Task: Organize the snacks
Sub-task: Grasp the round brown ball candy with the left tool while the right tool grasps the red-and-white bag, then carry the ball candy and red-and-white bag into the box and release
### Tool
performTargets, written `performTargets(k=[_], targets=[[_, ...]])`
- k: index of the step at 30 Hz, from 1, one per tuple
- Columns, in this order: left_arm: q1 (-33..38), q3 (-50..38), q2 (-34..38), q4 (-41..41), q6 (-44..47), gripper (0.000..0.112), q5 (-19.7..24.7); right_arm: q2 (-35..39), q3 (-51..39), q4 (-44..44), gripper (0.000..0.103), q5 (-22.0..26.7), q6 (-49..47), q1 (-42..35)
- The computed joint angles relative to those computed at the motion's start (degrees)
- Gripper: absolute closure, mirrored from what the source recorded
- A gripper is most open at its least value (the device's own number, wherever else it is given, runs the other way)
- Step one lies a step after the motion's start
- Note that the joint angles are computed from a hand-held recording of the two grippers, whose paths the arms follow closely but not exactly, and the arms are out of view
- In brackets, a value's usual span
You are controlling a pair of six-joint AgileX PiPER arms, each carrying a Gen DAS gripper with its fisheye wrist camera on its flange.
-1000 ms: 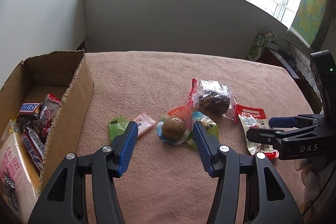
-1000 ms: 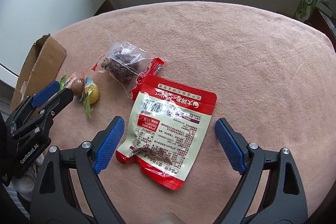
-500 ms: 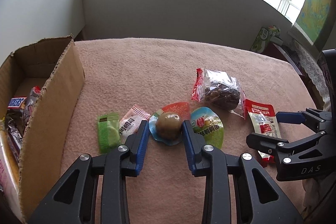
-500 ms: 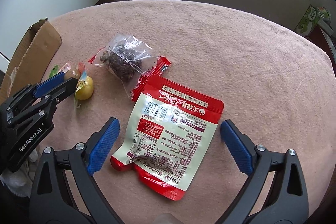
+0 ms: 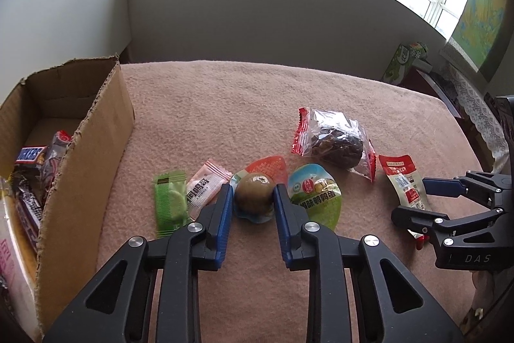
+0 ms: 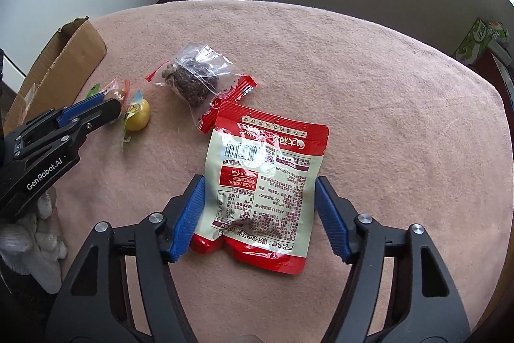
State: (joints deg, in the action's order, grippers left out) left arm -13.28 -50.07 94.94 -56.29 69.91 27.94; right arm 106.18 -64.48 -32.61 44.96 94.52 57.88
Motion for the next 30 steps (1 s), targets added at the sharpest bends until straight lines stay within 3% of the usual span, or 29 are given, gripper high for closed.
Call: performTargets(k=[10,23,30], targets=[[2.4,-0.1,-0.8,-1.2,1.1,0.088,2.2,-3.1,6.8,-5.5,0.046,-7.3,8.4,-0.3],[4.9,2.1,-6.3,-4.9,3.8,0.088,4.6,-6.0,3.0,-7.6,0.047,2.1,10.0,5.2],[9.5,3.6,-11.5,-8.2,6.3,0.088,9.5,-5.7,-4.0,-8.9,0.046,8.0,7.5,7.1]])
